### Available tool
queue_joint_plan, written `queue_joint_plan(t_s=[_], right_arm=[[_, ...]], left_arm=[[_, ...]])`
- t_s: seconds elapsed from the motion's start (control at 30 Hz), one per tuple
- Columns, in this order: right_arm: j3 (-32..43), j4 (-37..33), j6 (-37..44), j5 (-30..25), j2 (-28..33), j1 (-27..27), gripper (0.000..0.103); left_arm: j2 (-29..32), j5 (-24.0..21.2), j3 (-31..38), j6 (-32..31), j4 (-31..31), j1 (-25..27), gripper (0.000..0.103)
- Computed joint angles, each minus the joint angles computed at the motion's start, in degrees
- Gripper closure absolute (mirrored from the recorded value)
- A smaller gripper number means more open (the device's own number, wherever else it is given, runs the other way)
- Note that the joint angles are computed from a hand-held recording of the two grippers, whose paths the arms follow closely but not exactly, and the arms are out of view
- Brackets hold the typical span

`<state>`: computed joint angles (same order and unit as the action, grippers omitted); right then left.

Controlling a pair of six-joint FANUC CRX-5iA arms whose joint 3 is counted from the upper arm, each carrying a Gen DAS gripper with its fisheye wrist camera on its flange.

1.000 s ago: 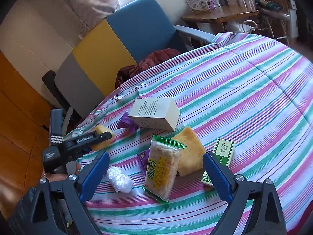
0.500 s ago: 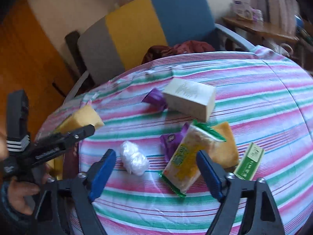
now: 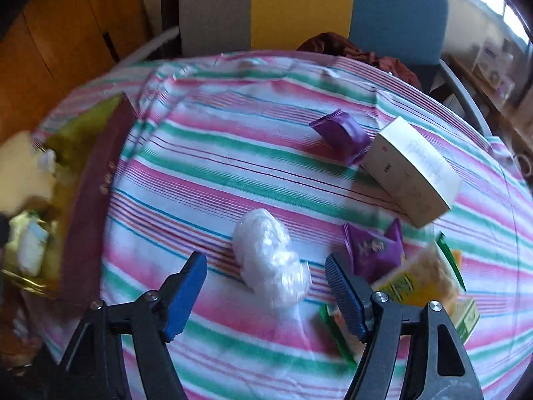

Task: Organize objects
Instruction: 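Carry the sponge toward the tray with the left tool while the right tool grasps the clear plastic bag, then lower the yellow sponge into the gold tray and open the left tool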

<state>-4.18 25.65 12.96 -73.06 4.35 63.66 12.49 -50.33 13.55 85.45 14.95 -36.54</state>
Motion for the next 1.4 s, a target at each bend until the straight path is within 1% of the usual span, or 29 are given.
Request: queue_joint_plan(t_s=[0.03, 0.07, 0.1, 0.2, 0.3, 0.43, 0.57, 0.63, 0.7, 0.73, 0.93, 1.3, 1.4], right_arm=[[1.31, -0.81, 1.47, -0.99, 1.38, -0.66, 0.040], [2.28, -1.65, 2.59, -1.74, 2.39, -1.16, 0.062], [3.20, -2.61, 3.38, -2.55, 3.19, -1.51, 0.068], [3.39, -2.23, 3.04, -2.61, 3.47, -0.69, 0.070], [2.51, -1.85, 1.09, -1.77, 3.01, 0.80, 0.070], [-0.30, 0.07, -3.59, 1.01, 1.65, 2.33, 0.070], [-3.61, 1.16, -6.70, 4.76, -0.27, 2.22, 0.069], [-4.70, 1.13, -7.81, 6.39, -1.06, 1.98, 0.069], [-4.90, 1.40, -8.22, 6.70, -1.09, 2.05, 0.069], [-4.83, 1.60, -8.42, 6.50, -0.97, 2.22, 0.069], [-4.19, 2.32, -7.97, 5.18, -0.18, 2.58, 0.069], [-4.23, 1.78, -7.57, 5.57, -0.18, 2.38, 0.067], [-4.19, 1.75, -7.38, 5.53, -0.11, 2.38, 0.067]], left_arm=[[-1.27, 0.41, -1.64, -0.37, 0.71, 0.83, 0.051], [-2.20, 0.85, -2.81, -0.49, 0.91, 1.36, 0.051], [-3.48, 1.46, -4.39, -0.82, 1.25, 2.15, 0.051], [-6.95, 3.12, -8.73, -1.10, 2.28, 4.66, 0.051], [-10.29, 4.49, -12.05, 1.04, 0.18, 6.71, 0.051], [-14.46, 5.62, -15.48, 4.21, -3.46, 8.66, 0.051], [-18.02, 6.02, -17.13, 7.99, -8.82, 9.08, 0.051], [-19.58, 6.12, -17.35, 10.40, -12.48, 8.31, 0.051], [-20.57, 5.94, -16.98, 12.39, -16.29, 7.26, 0.051], [-20.94, 5.88, -16.75, 13.02, -17.84, 6.66, 0.051], [-21.42, 5.54, -15.61, 14.30, -21.78, 4.73, 0.050], [-20.34, 3.76, -14.39, 14.79, -22.66, 3.96, 0.050], [-19.76, 3.50, -14.28, 14.17, -21.79, 4.17, 0.050]])
